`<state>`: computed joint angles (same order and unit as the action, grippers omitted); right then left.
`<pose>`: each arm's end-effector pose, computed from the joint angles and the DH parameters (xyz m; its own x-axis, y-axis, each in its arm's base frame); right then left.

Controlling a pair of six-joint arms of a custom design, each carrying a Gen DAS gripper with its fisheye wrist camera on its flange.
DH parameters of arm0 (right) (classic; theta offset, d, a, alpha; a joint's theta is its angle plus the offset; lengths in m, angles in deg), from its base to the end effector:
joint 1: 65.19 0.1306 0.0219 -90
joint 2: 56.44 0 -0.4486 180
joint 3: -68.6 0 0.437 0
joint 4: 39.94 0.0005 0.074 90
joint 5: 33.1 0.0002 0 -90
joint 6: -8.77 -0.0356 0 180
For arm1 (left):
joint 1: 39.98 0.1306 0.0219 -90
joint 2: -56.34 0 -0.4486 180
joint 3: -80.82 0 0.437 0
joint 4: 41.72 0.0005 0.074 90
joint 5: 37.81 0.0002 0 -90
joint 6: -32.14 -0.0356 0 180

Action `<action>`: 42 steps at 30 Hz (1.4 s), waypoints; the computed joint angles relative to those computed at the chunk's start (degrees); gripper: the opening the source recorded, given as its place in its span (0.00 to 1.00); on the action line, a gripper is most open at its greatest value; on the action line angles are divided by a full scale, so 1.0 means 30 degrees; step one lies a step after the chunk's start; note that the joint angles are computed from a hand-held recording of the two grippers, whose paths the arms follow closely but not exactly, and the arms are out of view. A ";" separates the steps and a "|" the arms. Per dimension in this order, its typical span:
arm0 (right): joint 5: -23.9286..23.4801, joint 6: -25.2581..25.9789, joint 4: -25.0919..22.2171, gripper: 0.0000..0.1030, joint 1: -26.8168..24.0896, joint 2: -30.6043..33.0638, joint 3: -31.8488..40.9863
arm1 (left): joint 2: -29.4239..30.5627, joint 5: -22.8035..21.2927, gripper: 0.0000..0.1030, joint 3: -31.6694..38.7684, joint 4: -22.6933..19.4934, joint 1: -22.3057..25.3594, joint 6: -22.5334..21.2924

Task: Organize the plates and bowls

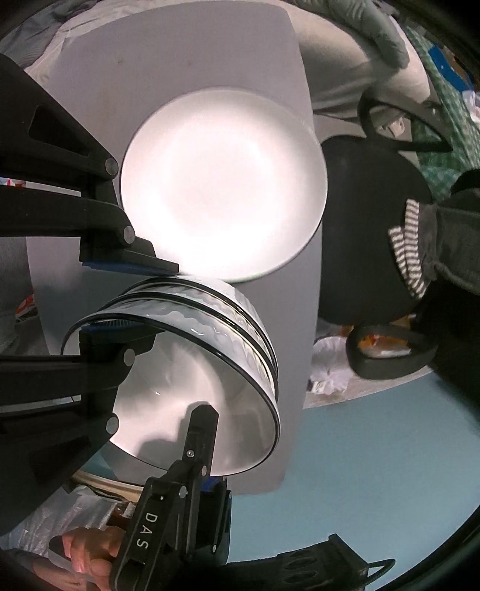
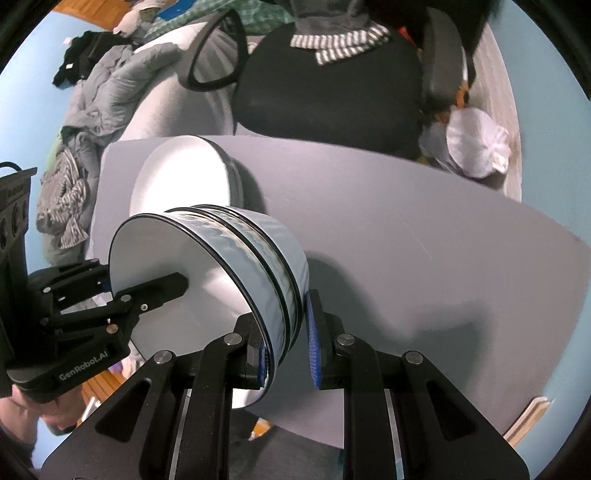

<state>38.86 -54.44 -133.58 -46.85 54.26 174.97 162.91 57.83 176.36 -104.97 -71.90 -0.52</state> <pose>0.5672 0.1991 0.4105 -0.7227 -0.6911 -0.0145 -0.6544 0.6773 0.3363 0.5141 -0.3250 0.3716 -0.9029 -0.4246 -0.0666 -0.3917 0.8767 -0.2792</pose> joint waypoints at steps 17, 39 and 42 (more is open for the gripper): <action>-0.0140 -0.1286 0.0544 0.17 0.2775 0.0863 0.0690 | -0.2170 0.0446 0.19 -0.3231 0.0552 0.1865 0.0446; 0.0145 -0.2960 0.0841 0.17 0.3829 0.1900 0.1355 | -0.2566 0.1586 0.20 -0.4648 0.1467 0.2989 -0.0161; 0.0435 -0.3204 0.1101 0.17 0.3902 0.1830 0.1257 | -0.2722 0.1336 0.20 -0.4760 0.1603 0.2993 -0.0188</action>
